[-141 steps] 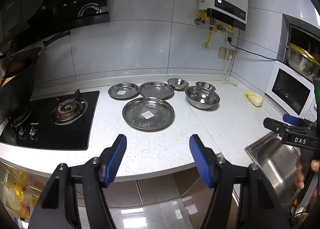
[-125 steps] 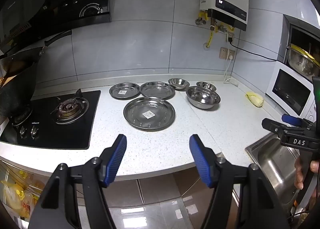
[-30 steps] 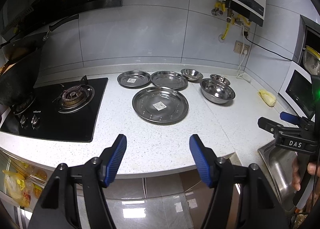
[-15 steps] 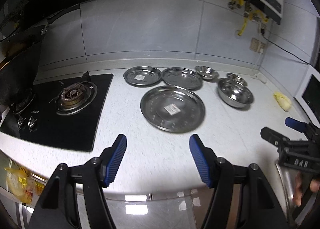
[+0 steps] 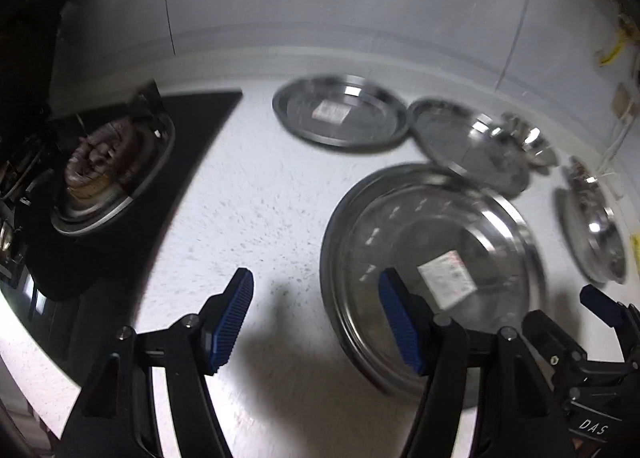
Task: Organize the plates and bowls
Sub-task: 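Move both grippers toward the large labeled steel plate, then close the left gripper on the plate rim while the right gripper grips the opposite rim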
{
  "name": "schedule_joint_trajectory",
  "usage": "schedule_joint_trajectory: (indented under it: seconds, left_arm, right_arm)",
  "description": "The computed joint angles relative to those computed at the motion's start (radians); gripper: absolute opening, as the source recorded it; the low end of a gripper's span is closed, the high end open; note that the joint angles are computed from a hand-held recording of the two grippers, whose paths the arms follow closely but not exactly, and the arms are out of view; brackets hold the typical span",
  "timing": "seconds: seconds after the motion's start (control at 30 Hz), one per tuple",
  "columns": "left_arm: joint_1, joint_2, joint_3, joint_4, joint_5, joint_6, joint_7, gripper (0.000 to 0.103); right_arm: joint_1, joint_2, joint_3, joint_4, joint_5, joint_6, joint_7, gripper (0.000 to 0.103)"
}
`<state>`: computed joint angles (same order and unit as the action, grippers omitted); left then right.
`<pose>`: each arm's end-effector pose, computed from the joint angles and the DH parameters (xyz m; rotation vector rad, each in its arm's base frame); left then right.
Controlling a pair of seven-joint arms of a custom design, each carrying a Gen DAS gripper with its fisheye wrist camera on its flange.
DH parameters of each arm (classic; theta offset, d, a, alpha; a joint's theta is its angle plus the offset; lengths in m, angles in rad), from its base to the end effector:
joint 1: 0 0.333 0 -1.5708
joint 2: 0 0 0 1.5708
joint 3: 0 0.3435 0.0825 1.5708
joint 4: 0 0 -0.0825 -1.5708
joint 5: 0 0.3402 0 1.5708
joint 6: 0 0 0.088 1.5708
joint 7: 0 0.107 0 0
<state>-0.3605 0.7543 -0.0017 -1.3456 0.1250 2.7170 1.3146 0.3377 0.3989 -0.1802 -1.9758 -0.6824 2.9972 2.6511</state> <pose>0.7132 -0.2746 0.3898 -1.7041 2.0900 -0.7094 0.6094 0.1550 0.3834 -1.5873 2.0204 -0.6036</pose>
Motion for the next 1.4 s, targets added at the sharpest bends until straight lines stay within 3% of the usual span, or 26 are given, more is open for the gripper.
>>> schedule_joint_trajectory:
  seconds: [0.1,0.27,0.43,0.57,0.73,0.9,0.93,1.0,1.07,1.13,1.3,1.4]
  left_arm:
    - [0.009,0.082,-0.021,0.139,-0.014,-0.102,0.022,0.063]
    - [0.020,0.185,-0.045,0.329,-0.042,-0.264,0.034,0.063]
    - [0.018,0.217,-0.051,0.401,-0.039,-0.329,0.038,0.063]
    - [0.027,0.229,-0.067,0.432,-0.047,-0.360,0.060,0.063]
    - [0.034,0.258,-0.077,0.496,-0.058,-0.410,0.094,0.063]
    - [0.038,0.288,-0.083,0.563,-0.066,-0.459,0.128,0.062]
    - [0.038,0.296,-0.084,0.580,-0.066,-0.473,0.133,0.062]
    - [0.040,0.296,-0.087,0.579,-0.070,-0.464,0.142,0.050]
    - [0.033,0.291,-0.071,0.567,-0.060,-0.446,0.132,0.025]
    - [0.037,0.289,-0.067,0.557,-0.058,-0.426,0.119,0.016]
    - [0.087,0.282,-0.123,0.543,-0.133,-0.426,0.148,0.012]
    - [0.087,0.222,-0.113,0.436,-0.137,-0.369,0.150,0.012]
  right_arm:
    - [-0.109,0.052,0.108,0.032,0.118,0.002,-0.141,0.091]
    - [-0.281,0.099,0.295,0.063,0.351,-0.020,-0.388,0.057]
    - [-0.340,0.112,0.355,0.075,0.438,-0.018,-0.502,0.046]
    - [-0.447,0.116,0.468,0.042,0.553,0.040,-0.621,0.046]
    - [-0.635,0.148,0.676,0.020,0.681,0.079,-0.784,0.047]
    - [-0.731,0.171,0.784,0.025,0.772,0.059,-0.890,0.047]
    - [-0.731,0.171,0.785,0.029,0.783,0.051,-0.903,0.046]
    - [-0.696,0.162,0.745,0.042,0.794,0.027,-0.912,0.037]
    - [-0.650,0.154,0.693,0.060,0.798,-0.007,-0.913,0.012]
    - [-0.616,0.150,0.657,0.068,0.809,-0.013,-0.921,0.011]
    - [-0.525,0.123,0.558,0.057,0.834,0.001,-0.927,0.011]
    - [-0.527,0.111,0.567,0.032,0.864,0.036,-0.955,0.011]
